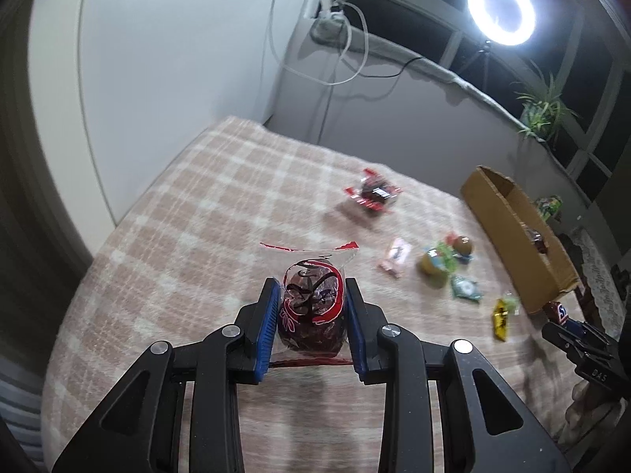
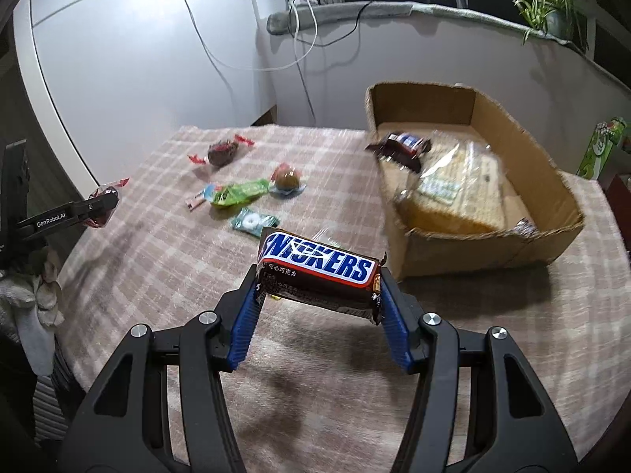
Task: Organize snacks
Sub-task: 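Carry the Snickers bar and red candy bag toward the cardboard box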
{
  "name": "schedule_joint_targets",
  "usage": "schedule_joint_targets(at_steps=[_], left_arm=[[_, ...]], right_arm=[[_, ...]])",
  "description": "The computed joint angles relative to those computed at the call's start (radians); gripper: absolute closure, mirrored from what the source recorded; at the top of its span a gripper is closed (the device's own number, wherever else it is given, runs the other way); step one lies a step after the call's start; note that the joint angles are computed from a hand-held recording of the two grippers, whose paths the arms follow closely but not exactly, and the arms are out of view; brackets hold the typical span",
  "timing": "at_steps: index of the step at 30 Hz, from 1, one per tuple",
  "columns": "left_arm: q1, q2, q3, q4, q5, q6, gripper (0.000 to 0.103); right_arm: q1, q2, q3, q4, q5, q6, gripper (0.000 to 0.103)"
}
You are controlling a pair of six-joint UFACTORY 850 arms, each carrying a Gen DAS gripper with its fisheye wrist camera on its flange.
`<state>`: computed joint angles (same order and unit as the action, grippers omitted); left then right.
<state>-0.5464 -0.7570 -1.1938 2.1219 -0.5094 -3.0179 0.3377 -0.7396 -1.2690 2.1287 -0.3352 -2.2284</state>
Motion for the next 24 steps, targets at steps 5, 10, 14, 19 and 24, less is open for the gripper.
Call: schedule_joint_targets(at_steps=[5,10,14,19,24], left_arm=[[-0.010,0.002,-0.029,0.033,0.001,-0.001,0.073],[-0.016,-0.015,-0.081,0.055,0.016,0.010,0.073],[-0.021,-0.040,-0.142,0.056,0.036,0.047,0.073],[-0.020,-0.080,-0.233,0.060,0.069,0.091,0.073],[-0.023,-0.123,-0.330,0.039,0.103,0.163,0.073]], right_arm=[[-0.023,0.030,0.015,0.058,-0.014,-0.063,0.045],[-0.045,0.038,0.002,0.080,-0.008,-0.089,0.045],[-0.063,0.034,-0.018,0.100,0.002,-0.112,0.045],[-0.086,0.019,-0.055,0.097,0.015,-0.113,0.045],[-0.101,-0.001,-0.095,0.089,0.032,-0.111,0.045]])
